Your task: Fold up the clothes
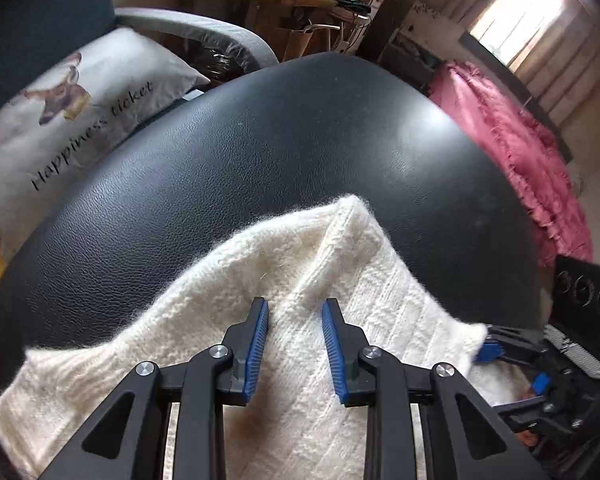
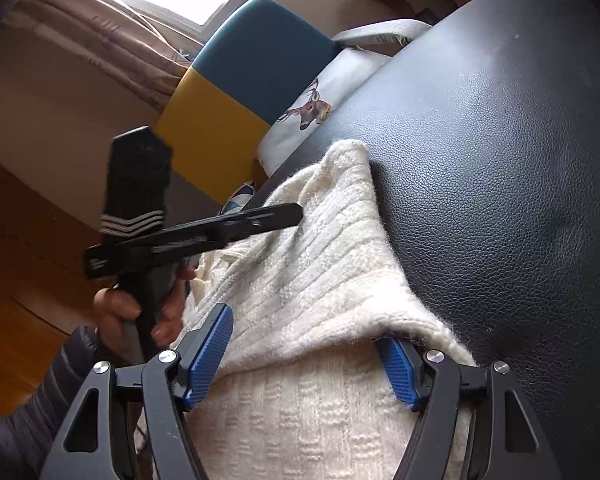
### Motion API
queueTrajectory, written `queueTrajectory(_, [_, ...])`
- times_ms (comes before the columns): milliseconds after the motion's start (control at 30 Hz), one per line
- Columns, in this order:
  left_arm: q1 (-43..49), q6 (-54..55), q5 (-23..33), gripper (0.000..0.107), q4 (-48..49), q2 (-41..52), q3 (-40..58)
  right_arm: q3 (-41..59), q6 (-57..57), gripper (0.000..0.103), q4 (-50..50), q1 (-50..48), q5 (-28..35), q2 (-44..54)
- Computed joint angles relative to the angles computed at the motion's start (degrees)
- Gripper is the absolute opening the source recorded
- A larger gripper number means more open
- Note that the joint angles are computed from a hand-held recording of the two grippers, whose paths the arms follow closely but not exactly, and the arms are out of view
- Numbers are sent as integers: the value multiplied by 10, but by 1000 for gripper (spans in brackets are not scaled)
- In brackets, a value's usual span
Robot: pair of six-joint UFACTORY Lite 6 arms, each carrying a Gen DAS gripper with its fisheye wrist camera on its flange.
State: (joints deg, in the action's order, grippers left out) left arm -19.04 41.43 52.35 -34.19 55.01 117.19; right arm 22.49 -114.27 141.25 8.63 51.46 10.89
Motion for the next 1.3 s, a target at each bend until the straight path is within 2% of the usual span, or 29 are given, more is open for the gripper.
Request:
queueTrajectory(33, [3, -6, 7, 25, -3, 0, 0, -1, -10, 72, 8, 4, -1, 1])
queueTrajectory(67, [2, -1, 0, 11, -6, -12, -16, -2, -22, 72, 19, 10, -4, 0])
queueTrajectory(100, [-2, 13, -19, 4, -10, -33, -46, -6, -34, 72, 32, 18, -10, -4])
queueTrajectory(200, [-3, 53, -87, 4, -54, -102, -137, -12, -70, 72, 77, 44, -35, -17])
queueTrajectory(300, [-12, -1, -167, 4, -6, -100, -166, -10, -92, 72, 107, 59, -47, -15])
queueTrajectory(433, [-40, 8, -266, 4, -9, -144, -251, -12, -104, 72, 113, 63, -59, -21])
queueTrajectory(500, [-45, 4, -287, 5, -14, -161, -278, -16, -105, 72, 109, 58, -62, -26])
queueTrajectory(567, [-41, 6, -286, 6, -41, -179, -298, -13, -106, 72, 109, 60, -70, -29])
queueTrajectory(633, [-22, 45, -285, 8, -120, -222, -342, -15, -104, 72, 104, 56, -72, -33])
queueTrajectory(767, [24, 136, -291, 10, -269, -355, -485, -20, -94, 72, 86, 42, -56, -33])
queueTrajectory(833, [63, 169, -279, 11, -310, -438, -575, -21, -94, 72, 87, 44, -58, -35])
queueTrajectory(933, [139, 157, -231, 15, -286, -509, -664, -19, -84, 72, 75, 50, -74, -47])
queueTrajectory(967, [165, 158, -215, 15, -282, -522, -685, -24, -54, 72, 45, 37, -53, -47])
queueTrajectory(1067, [242, 182, -190, 15, -280, -565, -749, -38, 47, 74, -39, -12, 62, -21])
queueTrajectory(1200, [314, 230, -169, 15, -285, -613, -792, -27, 103, 74, -12, 18, 79, -7])
queueTrajectory(1233, [322, 234, -174, 16, -279, -617, -796, -23, 108, 73, 5, 32, 63, -12])
queueTrajectory(1300, [335, 244, -186, 16, -268, -634, -815, -12, 101, 66, 58, 72, -6, -39])
